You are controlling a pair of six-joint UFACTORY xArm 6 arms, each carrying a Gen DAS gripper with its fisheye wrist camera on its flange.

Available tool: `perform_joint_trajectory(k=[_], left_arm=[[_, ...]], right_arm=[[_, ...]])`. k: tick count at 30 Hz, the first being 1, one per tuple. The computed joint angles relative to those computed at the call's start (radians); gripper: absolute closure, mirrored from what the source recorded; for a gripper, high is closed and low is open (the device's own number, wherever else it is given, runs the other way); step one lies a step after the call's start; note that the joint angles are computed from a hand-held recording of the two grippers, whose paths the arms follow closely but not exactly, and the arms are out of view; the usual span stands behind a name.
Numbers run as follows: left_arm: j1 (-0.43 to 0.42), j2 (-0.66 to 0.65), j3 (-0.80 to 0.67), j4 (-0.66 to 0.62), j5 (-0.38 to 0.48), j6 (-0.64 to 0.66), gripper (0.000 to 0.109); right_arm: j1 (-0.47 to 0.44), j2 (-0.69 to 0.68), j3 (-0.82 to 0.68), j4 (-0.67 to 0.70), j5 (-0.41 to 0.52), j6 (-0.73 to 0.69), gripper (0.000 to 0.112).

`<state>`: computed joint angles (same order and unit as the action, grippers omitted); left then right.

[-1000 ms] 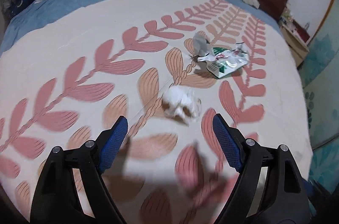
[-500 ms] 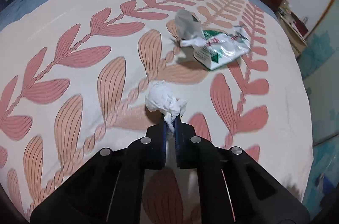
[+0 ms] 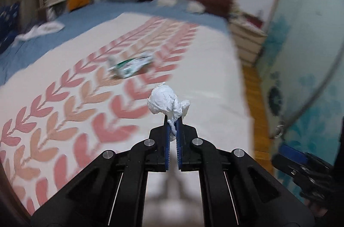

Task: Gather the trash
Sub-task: 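Carry the lid and tissue to the red basket and open both tools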

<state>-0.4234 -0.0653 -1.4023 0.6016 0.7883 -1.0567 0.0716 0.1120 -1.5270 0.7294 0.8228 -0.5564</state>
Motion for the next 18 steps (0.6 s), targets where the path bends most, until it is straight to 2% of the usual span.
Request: perform_joint_trajectory(k=[4,6,8,9,11,14,16,18], left_arm=[[-0.146,0.032,-0.081,0.027,-0.004,-0.001,0.104],[-0.195,0.080,-0.132,-0.010,-0.044,0.064,0.104],[-0.239,0.163,-0.201,-0.080,-0.098,0.199,0.104],[-0.254,0.214,-0.238,-0.165,-0.115,0.301,0.104],[-0.275,0.301,-0.310,-0.314,-0.103,0.442,0.104],[-0.302,0.446,-0.448,-0.504,-0.026,0.627,0.104],[-0.321,0.558,-0.580,-0.542,0.076,0.703,0.104],[-0.335,0.682,-0.725,-0.521,0.195,0.741,0.104]], right_arm=[[-0.160,-0.204,0.214,0.059,-0.027,-0.081,0.055],[-0.279,-0.297,0.301,0.103,0.002,-0.132,0.055],[-0.390,-0.378,0.387,0.118,0.007,-0.186,0.055],[-0.428,-0.396,0.410,0.121,0.010,-0.202,0.055],[-0.503,-0.406,0.445,0.115,0.023,-0.232,0.055],[-0.579,-0.357,0.472,0.043,0.036,-0.215,0.055],[-0.600,-0.323,0.481,0.020,0.045,-0.202,0.055],[-0.614,-0.281,0.499,-0.024,0.045,-0.177,0.055]])
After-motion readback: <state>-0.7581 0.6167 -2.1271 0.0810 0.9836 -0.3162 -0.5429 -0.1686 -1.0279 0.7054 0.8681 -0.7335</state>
